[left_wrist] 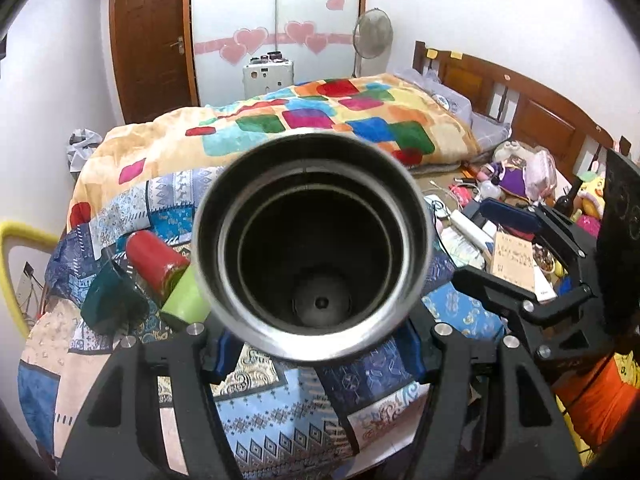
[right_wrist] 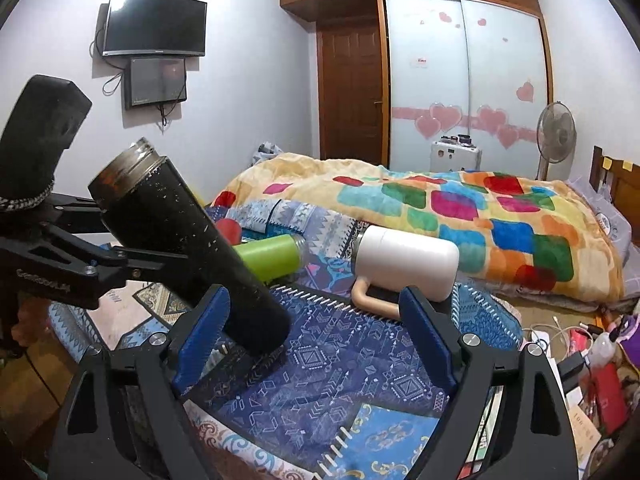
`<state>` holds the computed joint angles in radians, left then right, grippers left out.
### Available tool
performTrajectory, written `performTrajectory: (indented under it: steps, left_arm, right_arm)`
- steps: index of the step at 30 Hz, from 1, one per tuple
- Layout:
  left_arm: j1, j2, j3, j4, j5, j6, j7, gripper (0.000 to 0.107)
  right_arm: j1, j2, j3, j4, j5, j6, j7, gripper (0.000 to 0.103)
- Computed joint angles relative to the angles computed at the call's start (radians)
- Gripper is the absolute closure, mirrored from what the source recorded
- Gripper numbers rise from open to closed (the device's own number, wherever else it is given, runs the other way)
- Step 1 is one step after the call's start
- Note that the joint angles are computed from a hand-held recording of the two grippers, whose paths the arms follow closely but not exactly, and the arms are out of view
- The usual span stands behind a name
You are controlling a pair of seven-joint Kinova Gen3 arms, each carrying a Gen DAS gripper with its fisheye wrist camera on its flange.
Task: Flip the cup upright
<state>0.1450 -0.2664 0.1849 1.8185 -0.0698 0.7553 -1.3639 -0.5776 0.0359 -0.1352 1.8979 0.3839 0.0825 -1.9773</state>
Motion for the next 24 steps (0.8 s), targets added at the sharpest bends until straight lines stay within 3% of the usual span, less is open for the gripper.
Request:
performTrajectory:
  steps: [3, 8, 14, 17, 24]
  left_arm:
    - [0.002, 0.006, -0.008, -0.005, 0.008, -0.007, -0.006, 0.044]
    - [0.0, 0.019, -0.006, -0.003, 0.005, -0.011, -0.004, 0.044]
    - [0.008, 0.016, -0.012, 0.011, 0.016, -0.02, -0.006, 0.044]
    - [0.01, 0.02, -0.006, 0.01, 0.014, -0.019, -0.005, 0.044]
    - [0.012, 0.042, 0.0, 0.013, 0.002, -0.041, 0.007, 0.044]
  right_arm:
    - [0.017, 0.001, -0.01, 0.002, -0.032, -0.013, 0.033, 0.018]
    - [-0.025, 0.005, 0.038, 0.011, 0.0, -0.03, 0.0, 0.017]
    - [0.097, 0.016, -0.079, 0.007, -0.194, -0.023, 0.194, 0.017]
    - [0.086, 0.016, -0.068, 0.005, -0.231, -0.021, 0.233, 0.017]
    - [0.01, 0.007, 0.007, 0.014, -0.198, -0.031, 0.191, 0.017]
